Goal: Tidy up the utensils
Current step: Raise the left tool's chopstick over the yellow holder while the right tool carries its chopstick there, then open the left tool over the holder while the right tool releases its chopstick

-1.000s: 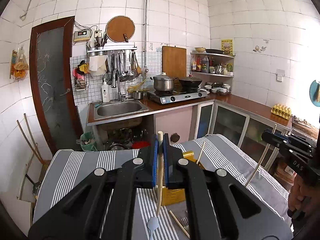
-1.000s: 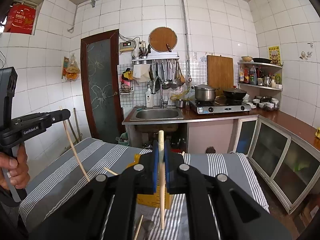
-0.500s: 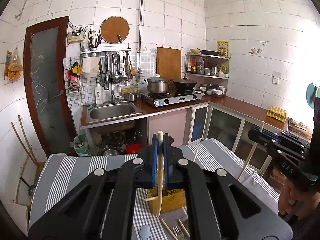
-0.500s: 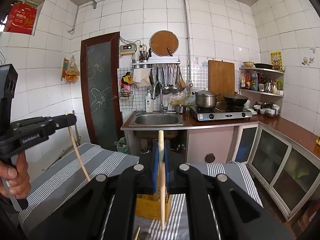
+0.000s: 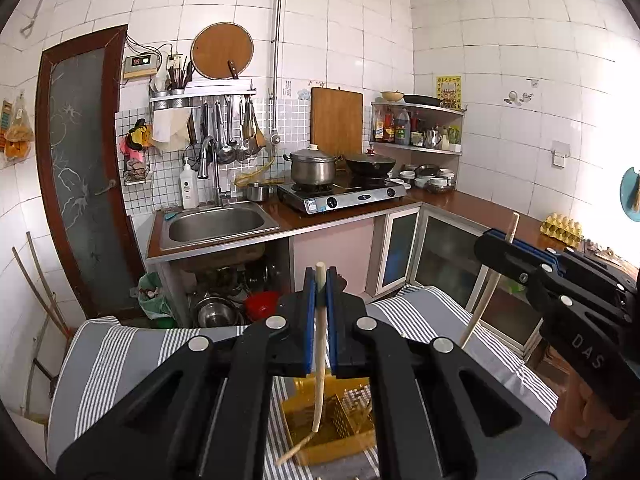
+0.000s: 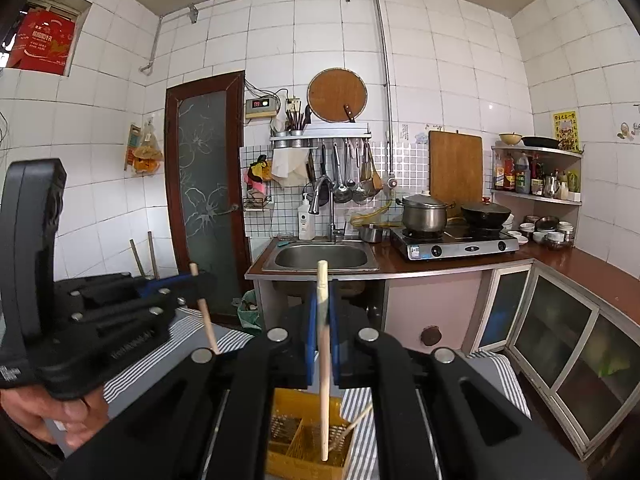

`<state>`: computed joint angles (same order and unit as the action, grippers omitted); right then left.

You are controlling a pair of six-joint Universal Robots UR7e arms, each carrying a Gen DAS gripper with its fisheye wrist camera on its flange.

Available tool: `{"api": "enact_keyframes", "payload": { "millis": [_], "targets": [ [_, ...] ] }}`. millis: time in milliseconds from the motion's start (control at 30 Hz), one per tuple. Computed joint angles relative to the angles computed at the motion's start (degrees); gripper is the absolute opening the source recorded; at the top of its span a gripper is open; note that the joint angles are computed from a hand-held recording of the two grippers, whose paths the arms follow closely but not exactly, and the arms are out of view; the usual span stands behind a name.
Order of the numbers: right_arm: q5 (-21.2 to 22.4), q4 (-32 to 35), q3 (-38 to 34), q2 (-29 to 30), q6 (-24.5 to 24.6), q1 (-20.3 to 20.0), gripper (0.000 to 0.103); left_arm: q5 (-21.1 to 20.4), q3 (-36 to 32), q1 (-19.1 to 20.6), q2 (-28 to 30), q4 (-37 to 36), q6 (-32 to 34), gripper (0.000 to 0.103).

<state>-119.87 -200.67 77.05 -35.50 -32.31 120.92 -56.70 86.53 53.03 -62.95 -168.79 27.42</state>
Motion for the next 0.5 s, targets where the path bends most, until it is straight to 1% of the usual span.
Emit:
{"api": "enact_keyframes", "payload": {
  "millis": [200, 400, 467, 500],
  "targets": [
    [1.8, 2.4, -2.9, 2.2, 2.0, -2.1, 0.006, -0.6, -2.5, 2.0, 3.0, 0.4, -1.3, 0.004],
    [1.7, 4.6, -4.4, 4.0, 3.6, -3.7, 0.006, -0.3, -3.5, 3.5, 4.8, 1.3, -2.0, 0.004],
    [1.8, 7.0, -4.9, 4.3, 4.2, -4.1, 0.01, -0.2, -3.4, 3.9, 5.0, 2.4, -1.8, 0.004],
    [1.2, 7.8, -5.1, 4.5, 4.4, -4.2, 0.015, -0.1, -3.5, 4.0, 5.1, 2.9, -1.6, 0.004]
  ]
}}
